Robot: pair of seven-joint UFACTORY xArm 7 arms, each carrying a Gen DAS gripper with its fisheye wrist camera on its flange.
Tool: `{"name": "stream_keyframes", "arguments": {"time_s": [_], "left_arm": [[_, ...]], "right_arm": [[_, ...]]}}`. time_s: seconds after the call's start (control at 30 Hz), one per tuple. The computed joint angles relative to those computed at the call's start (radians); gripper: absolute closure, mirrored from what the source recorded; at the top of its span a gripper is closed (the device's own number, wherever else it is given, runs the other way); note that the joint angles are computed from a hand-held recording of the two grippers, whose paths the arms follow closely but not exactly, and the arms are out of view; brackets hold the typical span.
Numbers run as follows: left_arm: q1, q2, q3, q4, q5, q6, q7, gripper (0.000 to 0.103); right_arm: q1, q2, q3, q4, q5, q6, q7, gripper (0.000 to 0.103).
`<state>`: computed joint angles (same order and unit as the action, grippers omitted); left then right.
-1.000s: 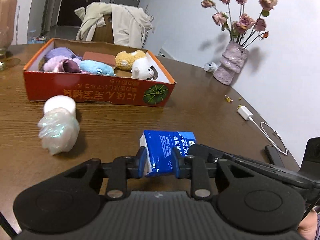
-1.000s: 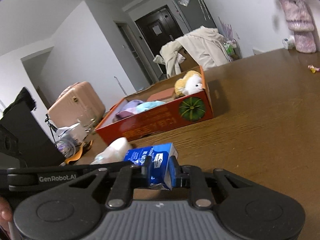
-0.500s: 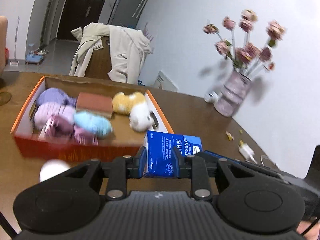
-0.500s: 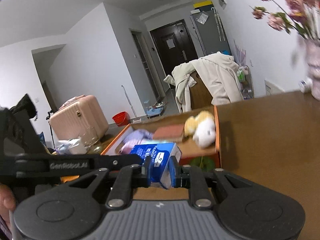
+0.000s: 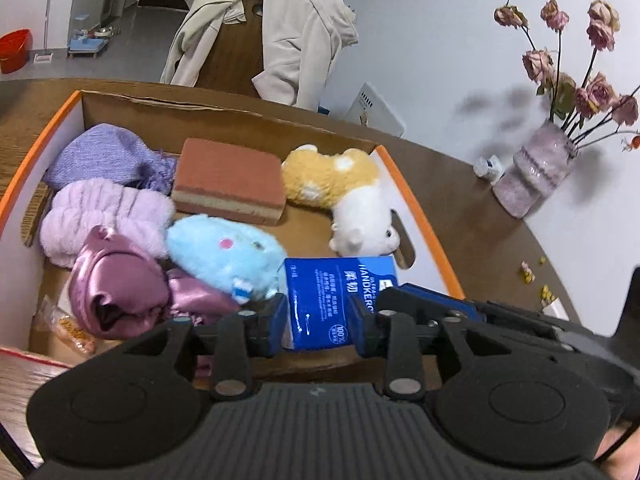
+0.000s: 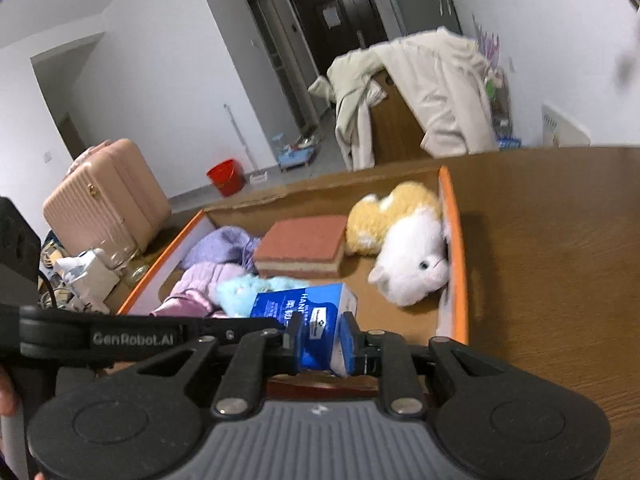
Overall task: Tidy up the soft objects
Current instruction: 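Carry the blue carton with the right tool over the box, then lower the blue carton into the box and open the right tool, then withdraw the right tool from the box toward the plastic bag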
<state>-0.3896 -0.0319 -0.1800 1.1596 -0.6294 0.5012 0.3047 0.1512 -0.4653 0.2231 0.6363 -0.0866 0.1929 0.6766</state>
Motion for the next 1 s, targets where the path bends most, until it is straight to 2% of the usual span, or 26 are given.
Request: {"name": "stream_keyframes", "arguments": {"time_s": [0.07,0.1,0.13,0.17,0.2,0.37,0.4,0.43,0.57,0.63,0.7,0.77,0.87,0.93,1.0], "left_arm": [[0.001,-0.027,0.006,-0.027,-0.018,-0.005,0.057,0.065],[0.001,-0.046,0.012,-0.041,-0.033,-0.006,0.082,0.059],[-0.001,-0.066,0.018,-0.057,-0.049,-0.014,0.106,0.053],[-0.003,-0.09,0.025,-0.073,-0.06,-0.024,0.127,0.05],[-0.004,-0.11,0.03,-0.084,-0.054,-0.033,0.127,0.048],[-0.011,-0.228,0.064,-0.133,-0.004,-0.04,0.113,0.047],[-0.014,-0.258,0.073,-0.149,0.004,-0.041,0.111,0.044],[-0.021,-0.289,0.083,-0.165,0.008,-0.043,0.115,0.041],[-0.047,-0.424,0.117,-0.248,0.041,-0.055,0.126,0.04],[-0.045,-0.504,0.113,-0.309,0.084,-0.086,0.11,0.036],[-0.035,-0.604,0.101,-0.4,0.13,-0.136,0.076,0.033],[-0.049,-0.734,0.115,-0.512,0.15,-0.161,0.066,0.03],[-0.044,-0.92,0.123,-0.649,0.188,-0.135,0.023,0.027],[-0.009,-1.072,0.102,-0.752,0.22,-0.117,-0.031,0.023],[0.027,-1.223,0.089,-0.836,0.245,-0.048,-0.101,0.023]], "right_arm": [[0.04,0.008,-0.029,-0.005,0.027,-0.009,-0.022,0.077],[0.064,0.011,-0.046,-0.009,0.044,-0.019,-0.039,0.076],[0.066,0.006,-0.045,-0.012,0.048,-0.026,-0.043,0.072],[0.052,-0.002,-0.03,-0.011,0.044,-0.015,-0.035,0.064],[0.024,-0.019,-0.001,-0.011,0.028,-0.006,-0.013,0.063],[-0.003,-0.138,0.039,-0.011,-0.004,0.053,0.018,0.062],[-0.003,-0.172,0.047,-0.012,-0.01,0.071,0.023,0.061],[-0.005,-0.2,0.054,-0.01,-0.015,0.088,0.027,0.059],[-0.013,-0.316,0.099,-0.003,-0.045,0.175,0.049,0.052],[-0.008,-0.379,0.124,-0.01,-0.061,0.218,0.056,0.048],[0.002,-0.473,0.164,-0.042,-0.075,0.264,0.077,0.045],[0.031,-0.564,0.195,-0.083,-0.067,0.312,0.114,0.038],[0.093,-0.68,0.261,-0.129,-0.042,0.408,0.186,0.037],[0.126,-0.735,0.328,-0.138,-0.039,0.489,0.238,0.035],[0.172,-0.767,0.39,-0.143,-0.027,0.56,0.294,0.035]]}}
